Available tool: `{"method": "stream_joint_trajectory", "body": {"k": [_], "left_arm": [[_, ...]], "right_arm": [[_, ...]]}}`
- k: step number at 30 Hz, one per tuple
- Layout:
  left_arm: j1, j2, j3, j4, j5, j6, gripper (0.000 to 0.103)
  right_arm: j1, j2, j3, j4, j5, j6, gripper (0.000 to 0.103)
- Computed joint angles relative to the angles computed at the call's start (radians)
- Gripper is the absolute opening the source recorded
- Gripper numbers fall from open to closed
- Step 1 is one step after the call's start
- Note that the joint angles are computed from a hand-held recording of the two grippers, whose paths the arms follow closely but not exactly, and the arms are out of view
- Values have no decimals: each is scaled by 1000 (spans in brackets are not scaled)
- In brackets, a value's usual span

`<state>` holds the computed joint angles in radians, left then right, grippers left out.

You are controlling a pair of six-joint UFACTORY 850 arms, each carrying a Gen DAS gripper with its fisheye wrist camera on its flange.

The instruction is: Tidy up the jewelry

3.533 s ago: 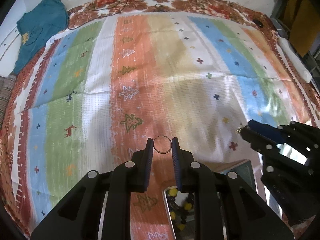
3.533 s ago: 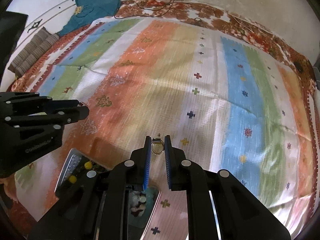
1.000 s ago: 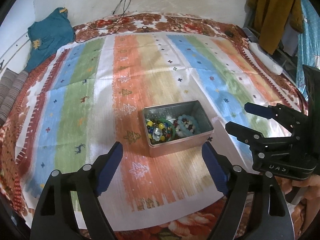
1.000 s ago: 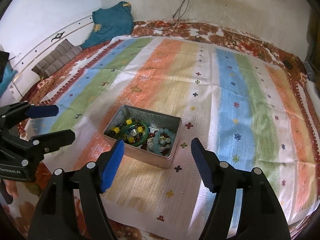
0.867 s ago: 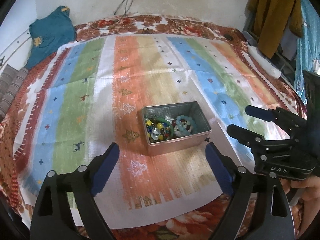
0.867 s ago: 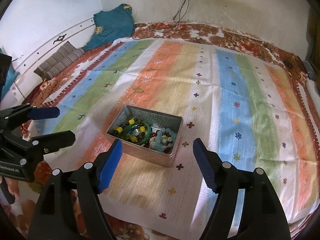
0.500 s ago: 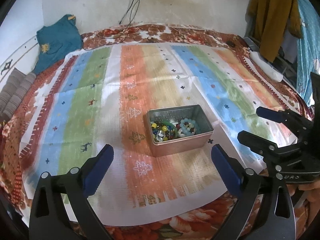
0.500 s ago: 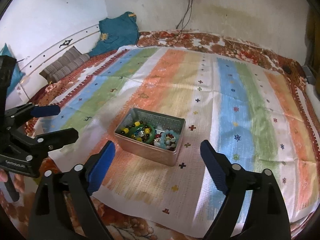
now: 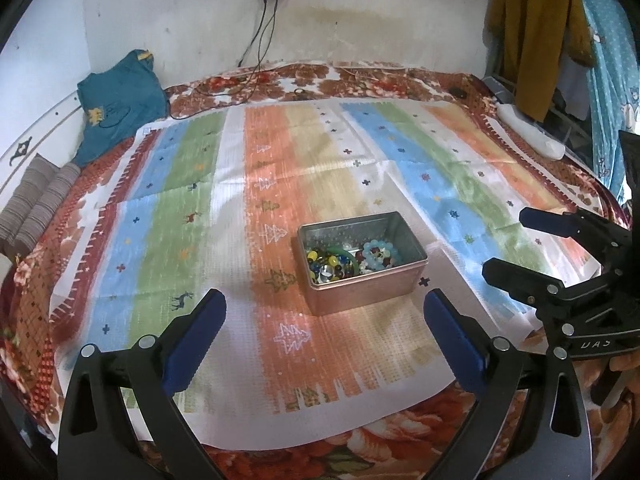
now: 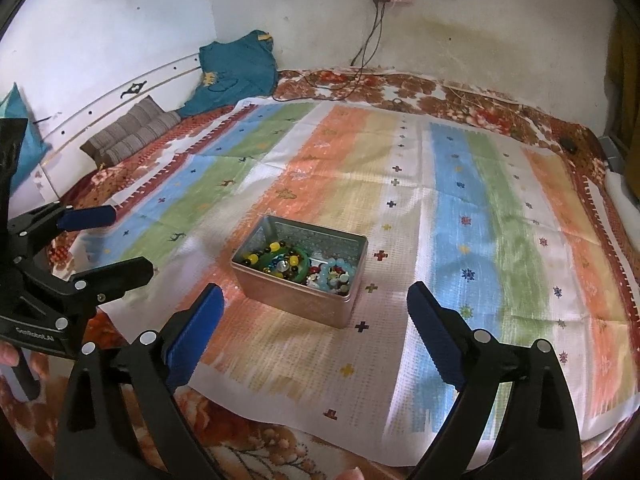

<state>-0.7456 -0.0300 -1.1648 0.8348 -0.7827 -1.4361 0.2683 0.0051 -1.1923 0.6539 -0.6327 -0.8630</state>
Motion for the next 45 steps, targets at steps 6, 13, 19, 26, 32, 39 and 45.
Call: {"method": "stream_joint_trajectory", "body": {"k": [6,13,19,26,32,39,45], "left_arm": [[-17,6,7,47,-17,-39,97],[-20,14,16,79,-19,-82,97],[-30,14,17,112,-24,-109,97],[-50,16,22,176,-43,-156,97],[-56,16,23,193,-56,-180,97],[-60,19,29,208,-65,-195,97],[-67,27,39,227,-56,-216,97]], "right_arm": [[7,18,18,5,16,-19,96],[11,34,34,7,50,-30,96],[12,35,36,8,56,-31,96],[-1,54,54,83,46,-92,96],[-7,70,68,115,56,-105,97],[-2,76,76,120,68,-120,97],[1,82,81,135,72,-140,97]]}}
